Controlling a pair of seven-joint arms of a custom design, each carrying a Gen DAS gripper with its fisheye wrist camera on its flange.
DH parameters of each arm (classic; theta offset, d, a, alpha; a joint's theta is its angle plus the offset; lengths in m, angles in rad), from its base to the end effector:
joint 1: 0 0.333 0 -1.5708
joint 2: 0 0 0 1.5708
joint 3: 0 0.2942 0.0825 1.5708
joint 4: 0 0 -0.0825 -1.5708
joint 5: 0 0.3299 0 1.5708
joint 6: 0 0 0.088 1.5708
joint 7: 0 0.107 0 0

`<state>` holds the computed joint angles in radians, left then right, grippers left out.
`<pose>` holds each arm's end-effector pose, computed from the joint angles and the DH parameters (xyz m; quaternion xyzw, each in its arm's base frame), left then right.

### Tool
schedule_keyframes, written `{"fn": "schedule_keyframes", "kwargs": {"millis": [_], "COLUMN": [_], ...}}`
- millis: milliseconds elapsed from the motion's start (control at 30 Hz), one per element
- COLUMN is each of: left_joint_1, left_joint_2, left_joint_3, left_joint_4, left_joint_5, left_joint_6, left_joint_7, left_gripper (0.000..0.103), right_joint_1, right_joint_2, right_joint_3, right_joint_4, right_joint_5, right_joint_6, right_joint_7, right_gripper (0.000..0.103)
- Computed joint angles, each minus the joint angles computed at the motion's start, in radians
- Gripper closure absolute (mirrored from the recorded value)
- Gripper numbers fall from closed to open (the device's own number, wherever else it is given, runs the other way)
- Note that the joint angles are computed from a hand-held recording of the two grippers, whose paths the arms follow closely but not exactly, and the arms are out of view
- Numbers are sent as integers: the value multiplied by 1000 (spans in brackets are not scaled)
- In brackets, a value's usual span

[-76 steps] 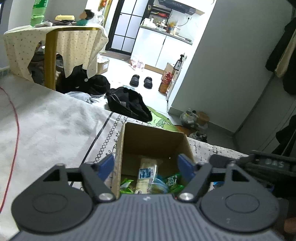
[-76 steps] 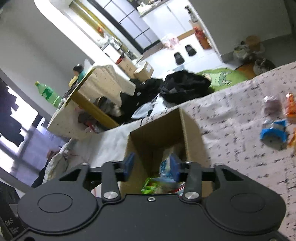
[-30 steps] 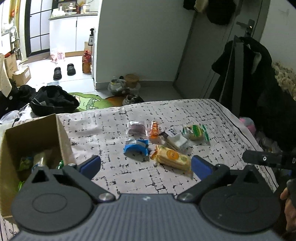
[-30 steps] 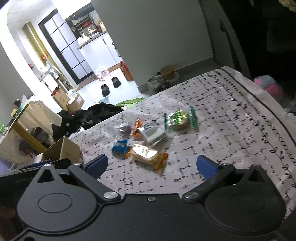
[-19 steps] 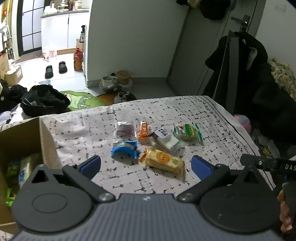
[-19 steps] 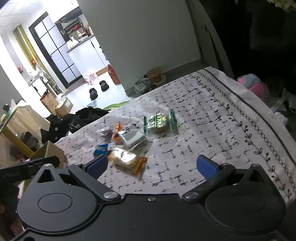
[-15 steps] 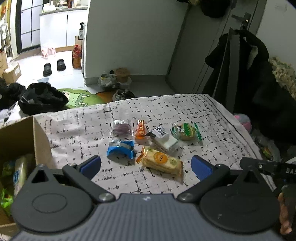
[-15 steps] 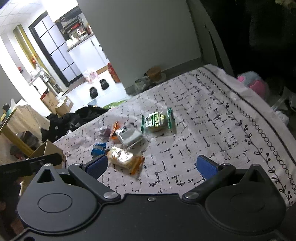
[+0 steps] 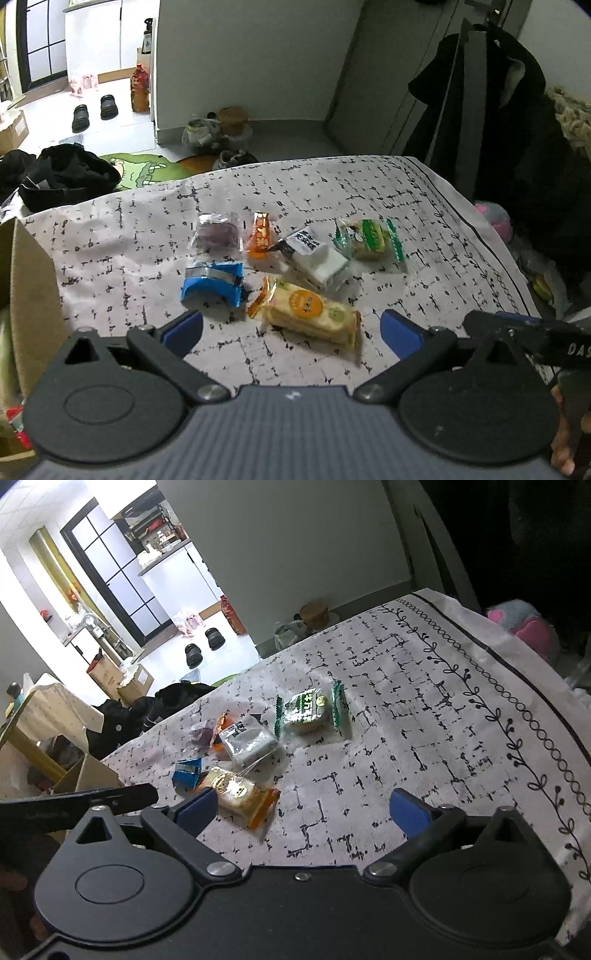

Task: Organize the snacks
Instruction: 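Move both open tools back over the remaining snacks on the bed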

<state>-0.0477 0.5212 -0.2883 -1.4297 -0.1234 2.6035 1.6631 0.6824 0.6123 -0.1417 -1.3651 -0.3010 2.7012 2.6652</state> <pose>0.6636 -0.1802 0.4801 -0.5730 0.7437 -0.3240 0.1162 0.5869 0.3963 0.4505 -0.5600 0.7378 -0.1297 0.3539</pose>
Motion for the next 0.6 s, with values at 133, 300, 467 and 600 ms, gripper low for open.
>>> {"fn": "schedule_keyframes", "kwargs": {"millis": [133, 300, 467, 600], "left_joint_1": [-16, -36, -41, -37], "left_joint_2": [44, 113, 147, 185], "left_joint_3": [5, 12, 15, 9], "left_joint_4": [43, 135, 177, 232], "left_joint_5": [12, 25, 32, 22], "left_joint_6": [7, -56, -90, -132], "left_joint_7": [-29, -79, -109, -128], "left_gripper": [4, 20, 39, 57], "right_joint_1": [-32, -51, -63, -75], "right_joint_2": [50, 111, 240, 364], "right_joint_3": [30, 45, 49, 54], "right_joint_4": [56, 121, 318, 521], "right_joint_5": [52, 117, 165, 194], "right_joint_6": [-16, -14, -107, -198], "right_joint_7": [-36, -73, -120, -148], "right_gripper": [23, 30, 41, 51]}}
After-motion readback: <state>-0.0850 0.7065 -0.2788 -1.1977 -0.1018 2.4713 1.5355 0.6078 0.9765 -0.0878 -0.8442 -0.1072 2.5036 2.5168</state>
